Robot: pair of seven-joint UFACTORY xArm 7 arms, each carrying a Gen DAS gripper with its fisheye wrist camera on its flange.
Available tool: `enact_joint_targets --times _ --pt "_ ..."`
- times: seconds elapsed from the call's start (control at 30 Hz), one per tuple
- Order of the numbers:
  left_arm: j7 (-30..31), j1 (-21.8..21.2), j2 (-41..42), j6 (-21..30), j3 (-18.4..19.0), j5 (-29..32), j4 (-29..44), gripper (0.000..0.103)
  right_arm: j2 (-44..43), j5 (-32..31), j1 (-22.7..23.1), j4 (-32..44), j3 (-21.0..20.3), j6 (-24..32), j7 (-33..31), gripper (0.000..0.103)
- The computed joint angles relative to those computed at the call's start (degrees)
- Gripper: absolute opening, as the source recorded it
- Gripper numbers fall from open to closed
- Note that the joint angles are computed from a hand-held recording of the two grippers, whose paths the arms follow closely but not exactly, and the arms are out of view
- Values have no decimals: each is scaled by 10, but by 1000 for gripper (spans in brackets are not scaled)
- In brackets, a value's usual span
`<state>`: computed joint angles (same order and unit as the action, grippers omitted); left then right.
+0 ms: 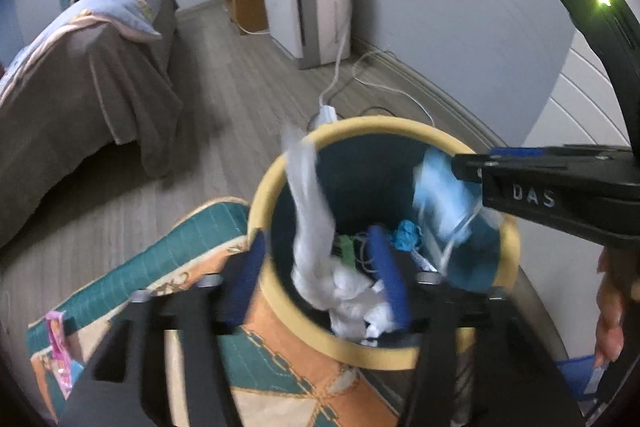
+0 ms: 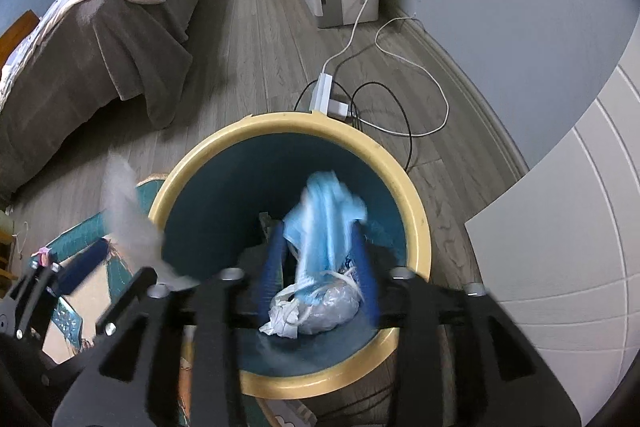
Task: Collect trash
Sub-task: 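Open both tools to drop the tissue and mask into the bin, then move both open tools back over the cushion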
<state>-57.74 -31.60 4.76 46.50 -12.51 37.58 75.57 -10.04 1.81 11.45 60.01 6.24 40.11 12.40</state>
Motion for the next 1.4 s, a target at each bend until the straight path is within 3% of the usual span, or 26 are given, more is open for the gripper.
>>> enact_joint_targets --times 0.03,0.2,0.3,0.53,1.0,1.23,1.4 --pt "-8 0 -4 2 1 4 -5 73 1 -3 0 0 1 -1 2 51" --pt "-34 4 -31 24 -5 11 -34 90 -5 -32 -3 5 8 6 25 87" --pt "-51 9 -58 42 -14 10 -57 93 -10 -25 3 8 8 9 24 93" --pt "-65 41 -157 93 -44 -13 -116 94 -30 -23 21 20 21 22 25 97" --pt "12 123 -429 233 -84 -85 -217 97 -54 -28 72 42 65 50 50 97" --pt "18 166 -561 266 -65 -143 -306 97 -13 -55 113 67 96 55 66 97" --pt "65 198 -619 281 -51 -156 -343 97 34 -76 154 92 116 52 70 97"
